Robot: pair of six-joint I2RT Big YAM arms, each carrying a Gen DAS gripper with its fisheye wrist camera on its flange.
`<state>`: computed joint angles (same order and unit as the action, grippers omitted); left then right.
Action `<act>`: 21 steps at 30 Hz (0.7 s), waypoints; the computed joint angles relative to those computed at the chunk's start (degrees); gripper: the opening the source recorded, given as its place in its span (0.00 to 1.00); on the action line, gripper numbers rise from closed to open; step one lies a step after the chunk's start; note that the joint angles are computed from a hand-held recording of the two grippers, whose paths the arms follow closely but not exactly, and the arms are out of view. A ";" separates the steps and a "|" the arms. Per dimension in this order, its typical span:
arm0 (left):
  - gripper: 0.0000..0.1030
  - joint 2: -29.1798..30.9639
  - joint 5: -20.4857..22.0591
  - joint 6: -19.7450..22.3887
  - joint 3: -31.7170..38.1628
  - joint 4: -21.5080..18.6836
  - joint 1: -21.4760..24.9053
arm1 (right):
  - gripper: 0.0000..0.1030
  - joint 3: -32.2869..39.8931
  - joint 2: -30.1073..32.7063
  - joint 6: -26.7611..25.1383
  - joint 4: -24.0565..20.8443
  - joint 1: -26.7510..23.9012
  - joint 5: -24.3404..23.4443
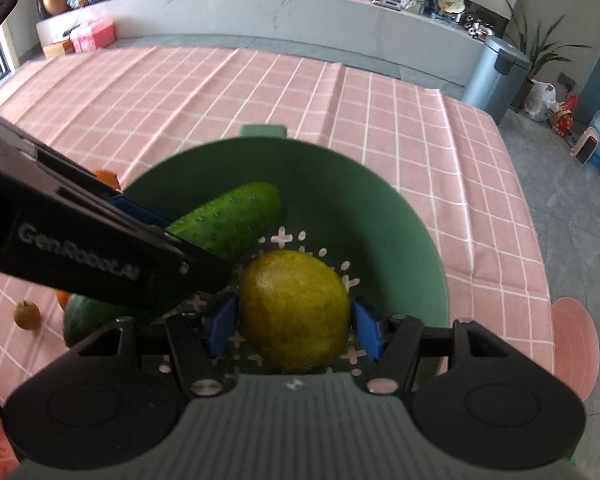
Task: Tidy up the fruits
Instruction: 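Carry the cucumber with the left gripper while the right gripper carries the pomelo into the colander, then open both grippers to release the cucumber and pomelo, then lift away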
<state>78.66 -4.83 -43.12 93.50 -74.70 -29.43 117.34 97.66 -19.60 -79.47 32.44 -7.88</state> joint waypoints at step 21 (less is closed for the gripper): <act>0.53 -0.40 -6.02 2.41 1.91 -1.79 -2.90 | 0.66 0.74 -0.30 -1.89 0.00 0.83 3.21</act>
<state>78.26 -10.85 -40.71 95.41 -76.49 -32.33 118.09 97.36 -21.49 -79.48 33.26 -4.67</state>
